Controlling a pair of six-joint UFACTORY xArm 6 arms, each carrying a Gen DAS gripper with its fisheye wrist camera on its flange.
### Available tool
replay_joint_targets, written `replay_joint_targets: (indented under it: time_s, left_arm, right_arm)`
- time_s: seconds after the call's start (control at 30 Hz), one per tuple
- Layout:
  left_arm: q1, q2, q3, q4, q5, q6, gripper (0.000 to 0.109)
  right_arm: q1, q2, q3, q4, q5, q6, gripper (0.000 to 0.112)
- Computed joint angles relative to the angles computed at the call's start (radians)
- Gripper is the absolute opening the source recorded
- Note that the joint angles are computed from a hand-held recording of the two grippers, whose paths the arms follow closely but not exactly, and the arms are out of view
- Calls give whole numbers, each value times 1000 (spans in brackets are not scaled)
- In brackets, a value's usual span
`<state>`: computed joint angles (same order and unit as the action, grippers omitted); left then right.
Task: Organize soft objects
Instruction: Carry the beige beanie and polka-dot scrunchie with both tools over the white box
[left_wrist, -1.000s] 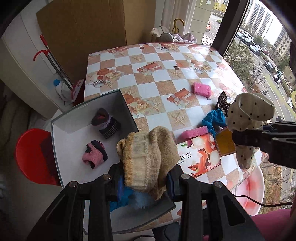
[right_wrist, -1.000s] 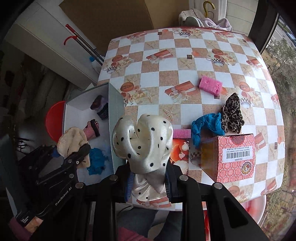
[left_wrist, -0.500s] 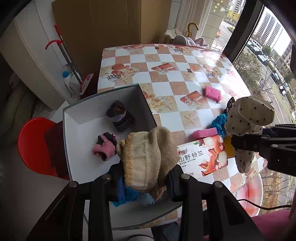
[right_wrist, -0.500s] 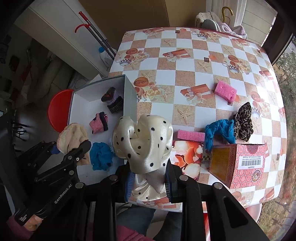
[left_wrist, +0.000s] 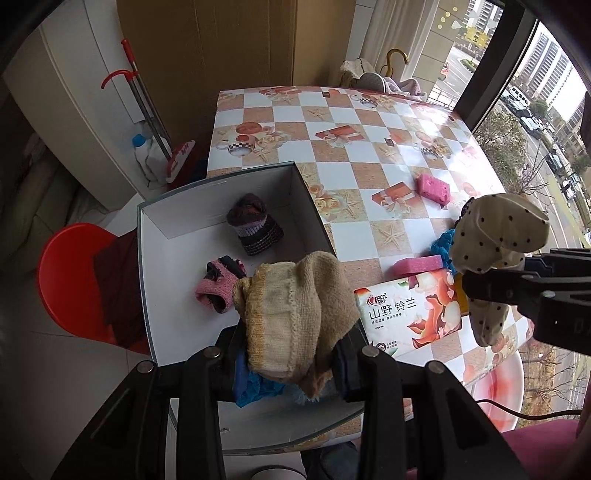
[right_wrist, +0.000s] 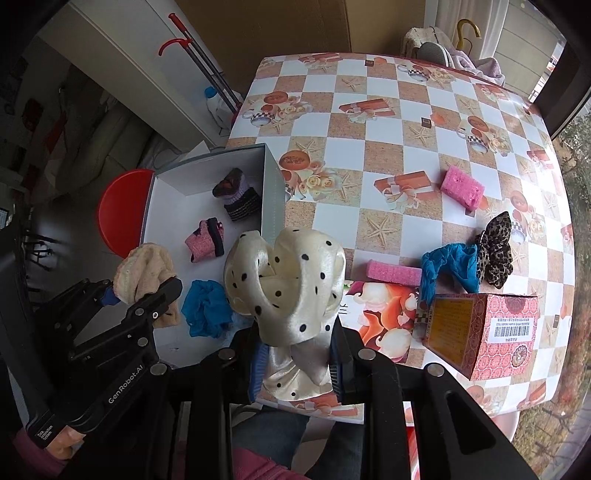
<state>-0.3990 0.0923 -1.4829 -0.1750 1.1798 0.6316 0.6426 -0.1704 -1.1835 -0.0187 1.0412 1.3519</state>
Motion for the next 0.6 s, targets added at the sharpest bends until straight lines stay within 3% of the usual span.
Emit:
replay_joint_targets:
  time_s: [0.6]
  left_arm:
    - [27,25,-28,4,8,-13,39]
  right_arm:
    - [-10,67,-66,18,6,-61,29]
